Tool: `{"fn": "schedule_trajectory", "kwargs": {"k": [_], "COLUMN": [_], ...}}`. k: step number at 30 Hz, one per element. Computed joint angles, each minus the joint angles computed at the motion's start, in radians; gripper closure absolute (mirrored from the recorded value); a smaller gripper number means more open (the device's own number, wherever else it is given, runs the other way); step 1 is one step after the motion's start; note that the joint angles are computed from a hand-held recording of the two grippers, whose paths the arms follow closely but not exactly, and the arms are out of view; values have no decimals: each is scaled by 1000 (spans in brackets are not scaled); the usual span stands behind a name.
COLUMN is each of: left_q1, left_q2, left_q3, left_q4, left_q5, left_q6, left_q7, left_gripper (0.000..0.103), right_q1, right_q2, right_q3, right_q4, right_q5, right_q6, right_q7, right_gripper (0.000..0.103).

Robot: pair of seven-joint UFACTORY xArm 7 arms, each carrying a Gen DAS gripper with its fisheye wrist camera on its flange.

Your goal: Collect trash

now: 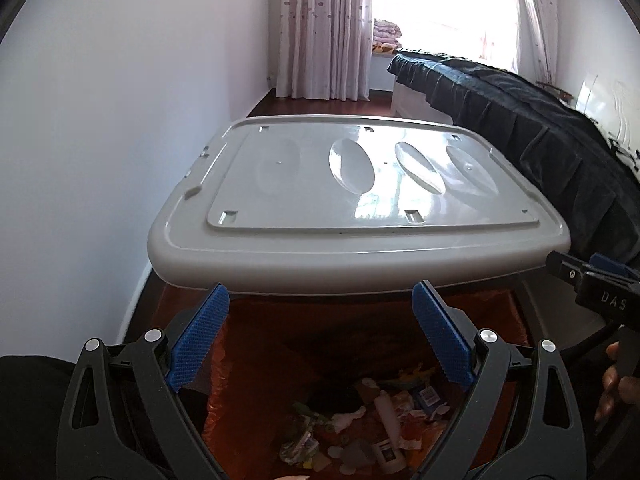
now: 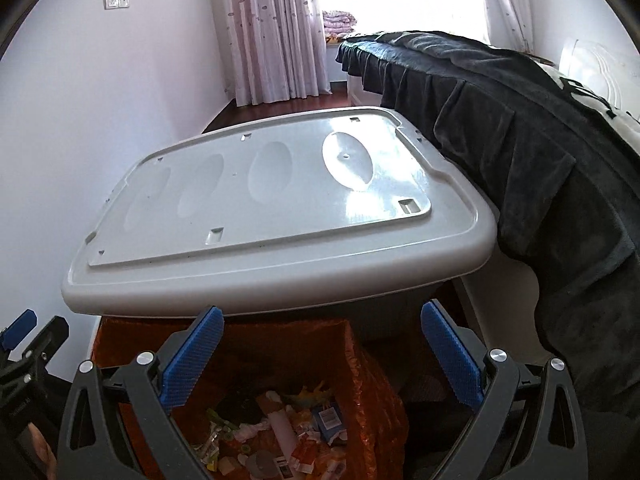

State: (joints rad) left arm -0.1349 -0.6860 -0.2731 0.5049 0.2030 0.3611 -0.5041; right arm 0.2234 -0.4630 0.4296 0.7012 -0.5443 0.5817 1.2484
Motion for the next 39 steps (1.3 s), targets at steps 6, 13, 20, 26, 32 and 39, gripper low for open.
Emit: {"fn": "schedule_trajectory", "kwargs": {"k": [6,13,20,26,32,39], "left_q1": [23,2,-2,-25,-20,-13], "left_q2": [4,8,6,12,14,9], "left_q3": [-38,-15,-15,14,8,0], "left_q4": [5,3,-2,-11,-12,-22], "left_q5": [35,38,34,-1,-6,0], "left_q6": [7,8,10,12,16,-14], "left_q7": [-16,-5,-2,11,9,7], "left_gripper": [12,12,13,12,12,12], "right_q1": [2,8,11,11,12,14], "right_q2": [10,13,16,18,19,25], "right_q3": [0,-8,-7,-9,-11,-14], "right_q4": [4,0,-1,-4,-5,-6], "right_q5": [-11,-6,-3,-8,-10,-8], "right_q6": [6,2,5,6,6,4], "right_q7": [-1,-2,-3,-1,-1,-1], "right_gripper": [5,5,5,5,5,5]}}
